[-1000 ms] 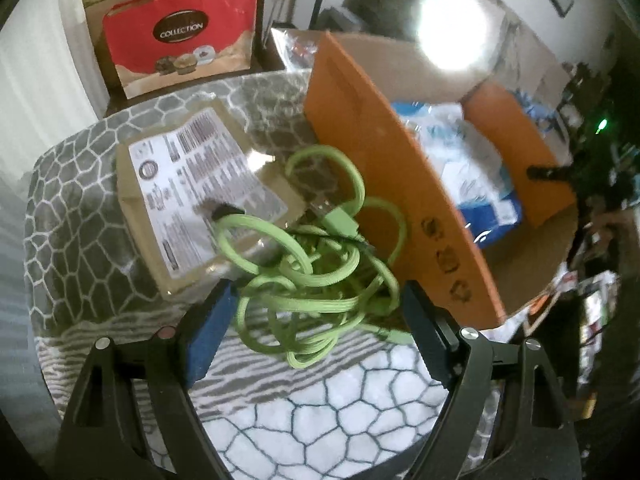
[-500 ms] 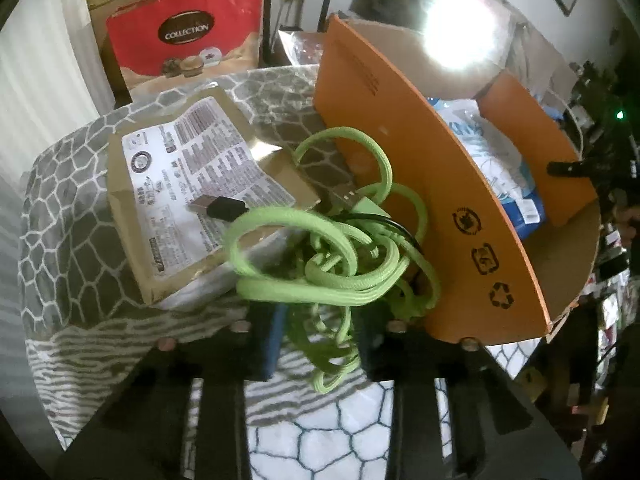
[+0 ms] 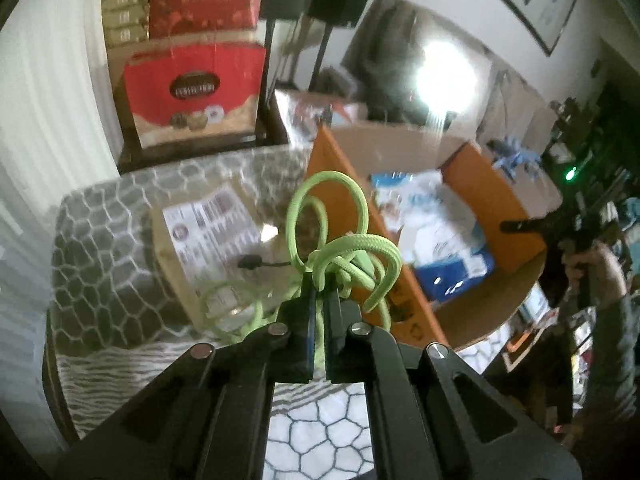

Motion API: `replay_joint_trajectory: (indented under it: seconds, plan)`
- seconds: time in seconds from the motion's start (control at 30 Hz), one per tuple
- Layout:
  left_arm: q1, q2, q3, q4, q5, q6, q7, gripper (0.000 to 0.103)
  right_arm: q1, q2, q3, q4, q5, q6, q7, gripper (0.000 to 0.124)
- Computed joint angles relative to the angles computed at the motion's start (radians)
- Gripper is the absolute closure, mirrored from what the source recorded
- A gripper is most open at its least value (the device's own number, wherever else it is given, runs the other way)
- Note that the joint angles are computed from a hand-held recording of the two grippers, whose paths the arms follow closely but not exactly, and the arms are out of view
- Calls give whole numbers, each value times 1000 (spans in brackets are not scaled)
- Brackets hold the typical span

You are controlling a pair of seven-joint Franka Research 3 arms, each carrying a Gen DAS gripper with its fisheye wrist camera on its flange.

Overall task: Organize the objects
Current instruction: 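Grasp the lime-green cable coil with left gripper and lift it, then carry the green cable with left gripper over the cardboard box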

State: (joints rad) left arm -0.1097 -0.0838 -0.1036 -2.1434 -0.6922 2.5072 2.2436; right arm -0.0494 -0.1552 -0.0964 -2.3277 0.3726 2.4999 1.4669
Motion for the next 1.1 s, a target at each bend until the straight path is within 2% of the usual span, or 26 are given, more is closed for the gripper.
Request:
replay_joint_trajectory:
  seconds: [0.57,0.83,1.1]
  plan:
    - [-16,-47,22,103,-32,-21,4,100,-2,-4,-2,-6,0,0,-4,108]
    - [-41,-49,8,187,-42,-14,-3,100,-2,-3,-2,-5,1,0,-5,108]
    - [-72,-18,-20,284,0,-27,-48,100,-2,-5,-2,-6,1,0,-6,108]
